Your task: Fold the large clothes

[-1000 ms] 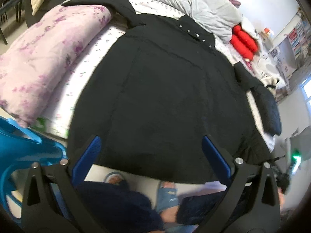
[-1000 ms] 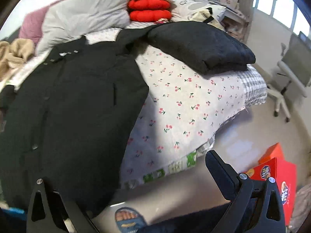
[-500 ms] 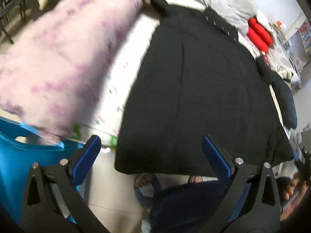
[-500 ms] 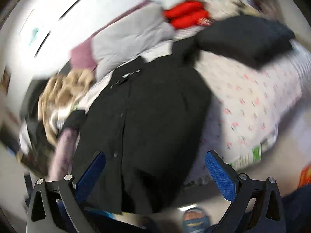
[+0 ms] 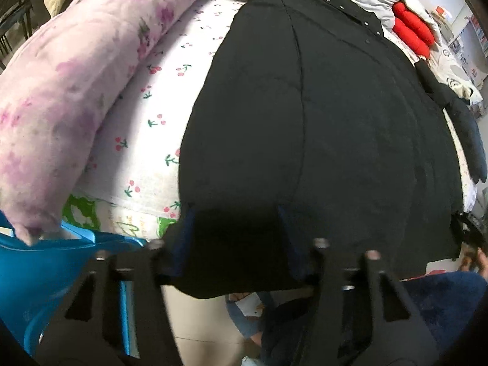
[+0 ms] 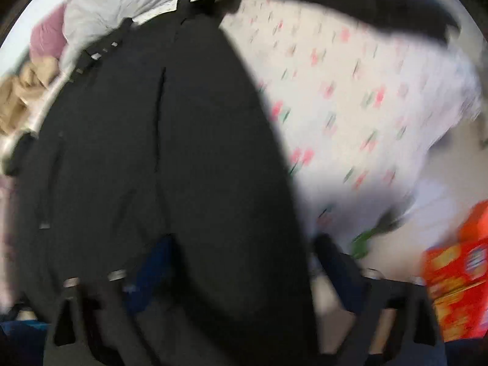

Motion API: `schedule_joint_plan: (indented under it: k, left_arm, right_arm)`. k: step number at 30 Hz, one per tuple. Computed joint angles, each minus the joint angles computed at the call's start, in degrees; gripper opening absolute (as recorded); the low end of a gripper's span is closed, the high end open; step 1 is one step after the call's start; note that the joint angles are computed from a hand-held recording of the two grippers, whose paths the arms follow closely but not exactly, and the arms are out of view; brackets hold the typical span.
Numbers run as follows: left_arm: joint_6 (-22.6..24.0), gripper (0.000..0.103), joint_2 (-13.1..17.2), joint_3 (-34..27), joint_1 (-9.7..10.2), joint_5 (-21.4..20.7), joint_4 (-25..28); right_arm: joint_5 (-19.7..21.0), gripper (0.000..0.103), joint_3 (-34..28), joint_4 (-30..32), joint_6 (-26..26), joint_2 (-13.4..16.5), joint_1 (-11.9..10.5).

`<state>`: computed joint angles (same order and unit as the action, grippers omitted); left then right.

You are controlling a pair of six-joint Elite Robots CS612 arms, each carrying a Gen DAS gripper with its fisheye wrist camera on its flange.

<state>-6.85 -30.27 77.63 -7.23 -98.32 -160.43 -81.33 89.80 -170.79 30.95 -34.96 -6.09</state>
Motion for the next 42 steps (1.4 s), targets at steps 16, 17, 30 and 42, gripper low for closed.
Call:
schedule_joint_plan:
  k: [16,17,30,42]
  left_arm:
    - [-0.03,0.008,-2.03,2.99,-1.32,3.67,-1.89]
    - [0.03,0.011,-2.33,3.19,-1.13,2.93,-1.93]
    - [-1.86,0.057,-7.13,1.93,-0.91,1.35,-4.48]
    - [-6.63,0.099,-6.84,-10.29,-3.94,7.91,-3.04]
  right_arm:
    - [-4.99,0.008,0.44,-1.05,-2.66,-1.81,-0.13]
    - [-4.79,0.009,1.34,-2.49,-2.24,-2.41,-0.34]
    - [-5.27,0.074,1.31,-8.64,-5.07,-6.95,-0.67]
    - [-1.08,0.09,-13.66,-1.74,-3.19,-2.87,-0.96]
